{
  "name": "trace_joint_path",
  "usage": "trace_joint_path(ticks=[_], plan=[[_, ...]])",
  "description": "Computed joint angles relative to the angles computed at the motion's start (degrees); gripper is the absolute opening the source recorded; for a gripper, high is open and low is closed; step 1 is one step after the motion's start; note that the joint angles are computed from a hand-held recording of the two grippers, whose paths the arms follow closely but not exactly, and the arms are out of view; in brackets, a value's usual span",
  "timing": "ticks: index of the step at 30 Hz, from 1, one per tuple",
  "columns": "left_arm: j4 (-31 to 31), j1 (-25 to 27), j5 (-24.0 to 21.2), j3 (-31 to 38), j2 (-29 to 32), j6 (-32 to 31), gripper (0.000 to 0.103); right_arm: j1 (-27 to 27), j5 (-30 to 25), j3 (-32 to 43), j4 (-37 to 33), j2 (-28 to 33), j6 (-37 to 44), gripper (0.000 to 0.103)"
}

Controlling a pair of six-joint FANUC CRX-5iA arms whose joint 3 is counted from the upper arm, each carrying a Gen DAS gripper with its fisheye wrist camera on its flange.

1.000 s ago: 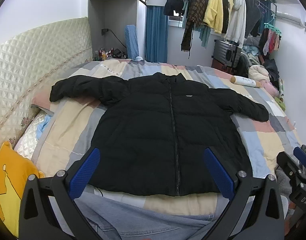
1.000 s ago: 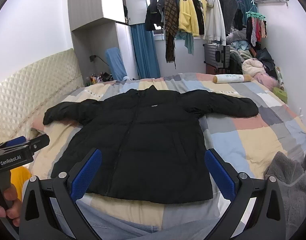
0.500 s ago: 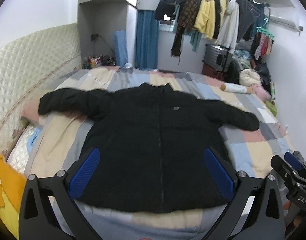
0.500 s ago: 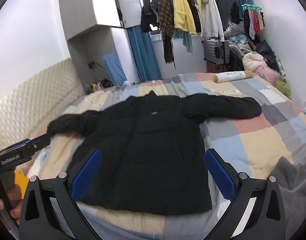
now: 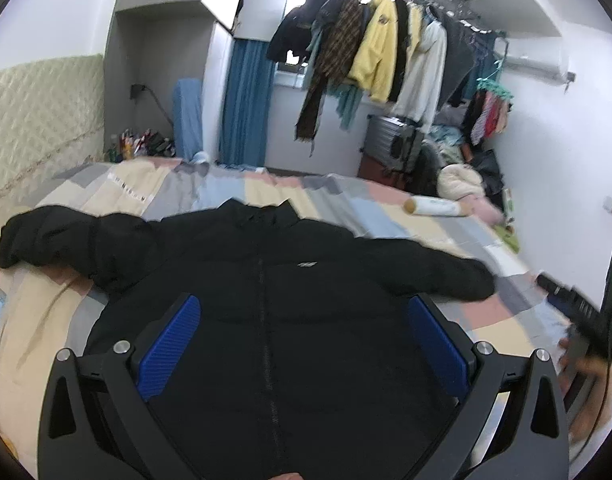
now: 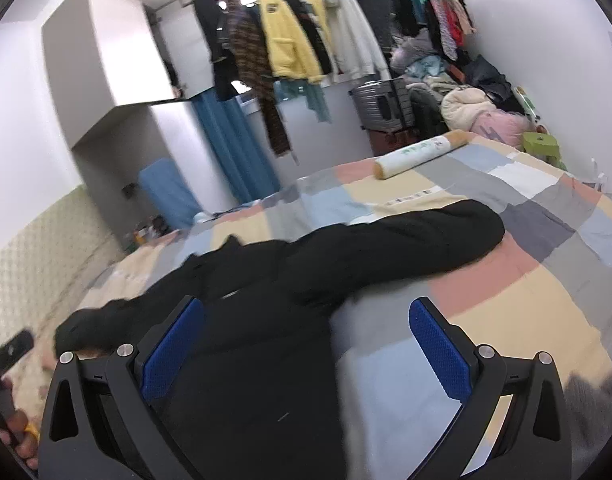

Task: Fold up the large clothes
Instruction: 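Grasp the jacket sleeve cuff with the right tool and lift it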

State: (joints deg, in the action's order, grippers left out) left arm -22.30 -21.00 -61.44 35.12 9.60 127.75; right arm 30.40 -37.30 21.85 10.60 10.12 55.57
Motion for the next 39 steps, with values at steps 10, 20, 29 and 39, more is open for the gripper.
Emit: trace_joint_path(ticks=[10,20,29,39], plan=[[-1.6,4.6,2.8,-9.0,0.1,5.8,0.103,-16.1,-7.9,19.8,-24.8,21.8,6.7,0.096],[-5.0,5.4,0.6,-9.6,3.2,9.8,0.103,-22.7,-6.2,35.5,-21.5,37.9,-9.4,0.095],[-6.9,5.0,-2.8,-6.5,6.9,9.4,0.103,-23.2,-12.1,56.0,-18.7,50.8,-8.4,0.079],[-6.2,4.5,-3.8,-6.0,8.0,8.4,0.103,-22.7,-10.7,53.9,-19.8,48.8,-1.4,0.008]])
